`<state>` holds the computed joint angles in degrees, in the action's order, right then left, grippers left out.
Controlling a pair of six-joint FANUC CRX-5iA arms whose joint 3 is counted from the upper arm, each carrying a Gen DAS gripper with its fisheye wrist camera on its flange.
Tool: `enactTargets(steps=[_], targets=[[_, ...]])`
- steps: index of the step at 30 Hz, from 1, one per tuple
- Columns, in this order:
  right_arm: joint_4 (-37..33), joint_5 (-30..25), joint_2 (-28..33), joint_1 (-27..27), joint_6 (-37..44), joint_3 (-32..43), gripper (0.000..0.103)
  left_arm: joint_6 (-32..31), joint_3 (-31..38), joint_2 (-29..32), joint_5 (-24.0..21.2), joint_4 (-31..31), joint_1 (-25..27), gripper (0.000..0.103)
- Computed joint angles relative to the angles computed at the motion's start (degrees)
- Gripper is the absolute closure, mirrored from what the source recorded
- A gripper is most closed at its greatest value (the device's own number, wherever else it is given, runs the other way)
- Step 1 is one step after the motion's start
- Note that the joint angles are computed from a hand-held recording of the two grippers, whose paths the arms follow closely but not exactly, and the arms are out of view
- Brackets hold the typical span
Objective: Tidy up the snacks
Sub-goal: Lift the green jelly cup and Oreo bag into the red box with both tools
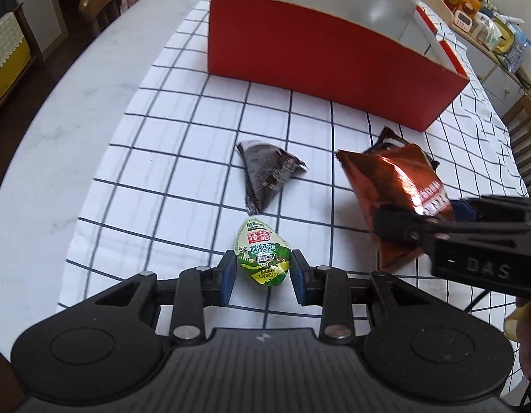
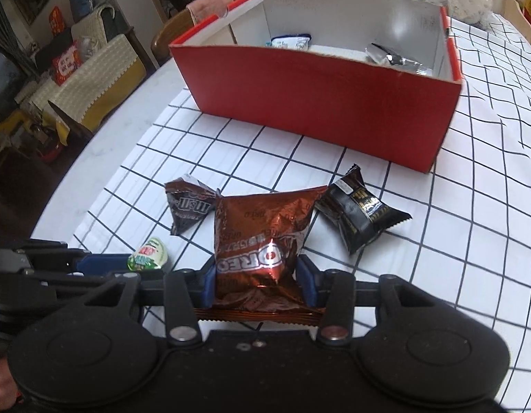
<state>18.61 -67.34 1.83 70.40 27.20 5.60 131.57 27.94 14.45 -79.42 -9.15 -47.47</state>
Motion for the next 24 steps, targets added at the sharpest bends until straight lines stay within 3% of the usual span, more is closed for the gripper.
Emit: enactTargets(steps=[11,24], targets=[[5.2,0.5,-3.3,2.1,-5.0,-1.9,0.057,-2.7,3.8,-1.2,-2.7,-3.5,-0.5,0.07],[14.2,-4.2,-0.4,2.1,-10.3,3.7,0.057,-19.2,14.1,2.9,0.5,-1.6,3.9,0.07]])
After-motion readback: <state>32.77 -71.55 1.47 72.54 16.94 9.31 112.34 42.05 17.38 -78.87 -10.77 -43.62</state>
